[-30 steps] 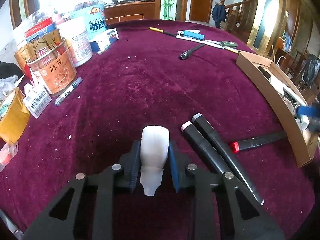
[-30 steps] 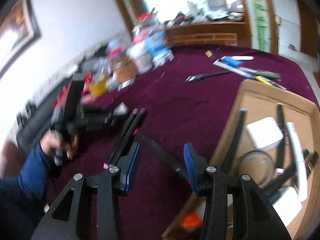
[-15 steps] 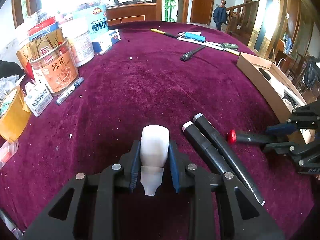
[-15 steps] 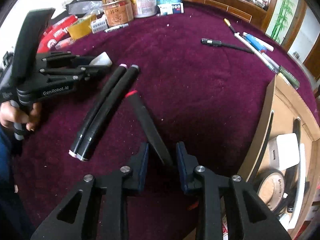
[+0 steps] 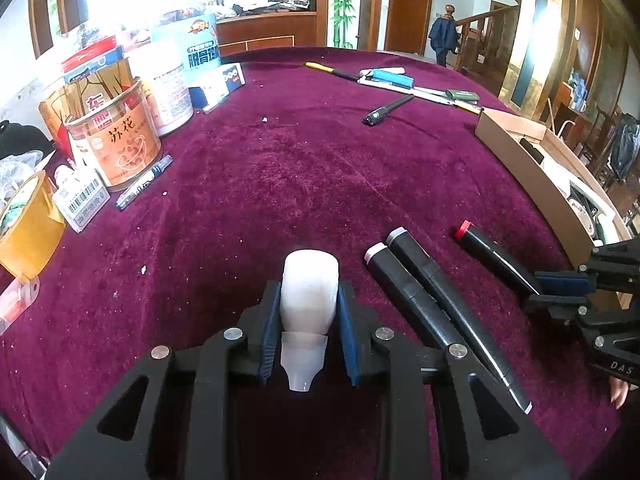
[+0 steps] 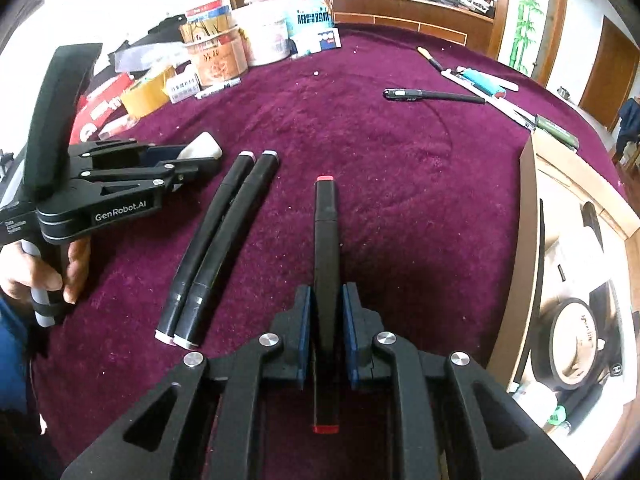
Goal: Organize rigid objects
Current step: 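Grasp the white bottle with the left gripper while the right gripper grasps a red-capped black marker, then lift the white bottle with the left gripper and the marker with the right gripper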
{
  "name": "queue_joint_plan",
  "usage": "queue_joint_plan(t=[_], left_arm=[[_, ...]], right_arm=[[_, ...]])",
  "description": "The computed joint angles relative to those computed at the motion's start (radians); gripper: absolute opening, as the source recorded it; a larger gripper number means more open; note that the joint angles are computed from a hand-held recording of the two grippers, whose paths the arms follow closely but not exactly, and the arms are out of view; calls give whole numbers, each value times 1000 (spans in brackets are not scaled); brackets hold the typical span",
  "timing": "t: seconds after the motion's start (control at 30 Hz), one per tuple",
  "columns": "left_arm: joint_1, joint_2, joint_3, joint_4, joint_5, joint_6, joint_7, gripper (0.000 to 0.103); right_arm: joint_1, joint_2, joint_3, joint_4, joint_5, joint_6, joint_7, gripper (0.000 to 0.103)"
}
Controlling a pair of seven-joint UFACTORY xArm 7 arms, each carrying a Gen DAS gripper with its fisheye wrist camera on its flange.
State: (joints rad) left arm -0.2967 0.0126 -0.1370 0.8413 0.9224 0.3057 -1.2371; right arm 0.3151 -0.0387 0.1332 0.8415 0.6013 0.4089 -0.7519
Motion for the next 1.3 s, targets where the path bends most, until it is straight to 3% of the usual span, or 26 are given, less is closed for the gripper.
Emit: queue_joint_plan(t=[0.2,0.33,0.43,0.6,0.73,0.97,1.3], left_arm=[[-1,1,0,1,22,1,-28,25],[-6,3,-3,7,27,21,-29,25],[-16,3,-9,19,56,65,-43,24],[-19,-29,-17,12,200,86,-179,24],[-11,-58,-36,12,323,112,-302,24],[-32,-82,-80,22,448,277,-414,24],[-70,-81,-98,34,453,481,-448,24]], right_arm=[[2,0,3,-4,16,-13,4,13],[19,-14,7,-38,23,-80,-9,12],[27,-17,-10,-27,140,-52,-89,12],[37,-41,-25,-26,295,-67,-185,12],[35,-44,-25,-23,333,-62,-205,12],[37,-51,-26,-25,361,-63,-229,12],[48,-57,-26,-30,401,-98,-258,12]])
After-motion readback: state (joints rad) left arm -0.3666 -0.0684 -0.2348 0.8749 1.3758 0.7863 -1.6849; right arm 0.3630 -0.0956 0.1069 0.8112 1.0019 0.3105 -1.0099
